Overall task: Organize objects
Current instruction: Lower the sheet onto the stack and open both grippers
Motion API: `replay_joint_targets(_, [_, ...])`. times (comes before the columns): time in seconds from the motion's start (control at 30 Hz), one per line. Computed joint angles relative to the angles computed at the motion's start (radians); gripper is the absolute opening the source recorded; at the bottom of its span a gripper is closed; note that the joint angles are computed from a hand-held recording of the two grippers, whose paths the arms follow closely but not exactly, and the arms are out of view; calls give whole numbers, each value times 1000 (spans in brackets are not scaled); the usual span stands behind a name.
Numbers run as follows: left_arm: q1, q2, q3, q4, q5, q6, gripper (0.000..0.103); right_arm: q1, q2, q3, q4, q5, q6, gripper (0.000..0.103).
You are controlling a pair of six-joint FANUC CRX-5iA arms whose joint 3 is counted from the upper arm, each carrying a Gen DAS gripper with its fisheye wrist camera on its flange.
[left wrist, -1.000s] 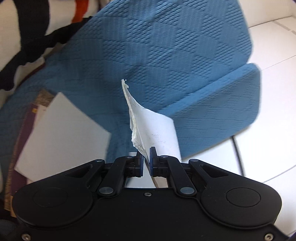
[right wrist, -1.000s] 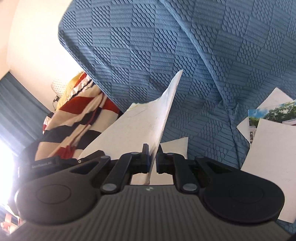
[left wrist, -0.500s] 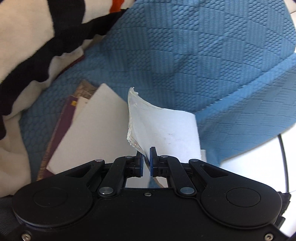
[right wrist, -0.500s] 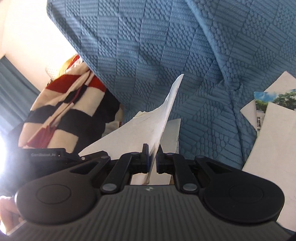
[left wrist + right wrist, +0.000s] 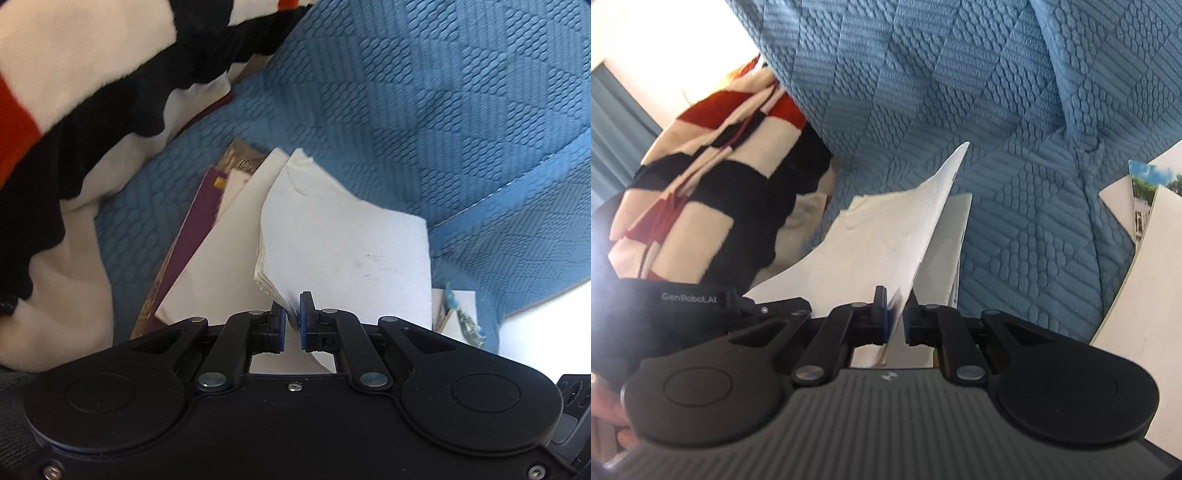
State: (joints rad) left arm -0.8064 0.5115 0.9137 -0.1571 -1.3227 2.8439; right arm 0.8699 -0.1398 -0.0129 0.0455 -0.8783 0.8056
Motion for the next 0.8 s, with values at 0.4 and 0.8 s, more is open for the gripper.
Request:
replay_joint_targets(0.4, [-15, 59, 105, -3, -97, -33, 8, 31, 21, 22, 26, -71, 24, 13])
replay_joint_targets(0.8, [-59, 86, 228, -49, -184, -58, 54, 48, -28, 27, 16, -138, 23, 66])
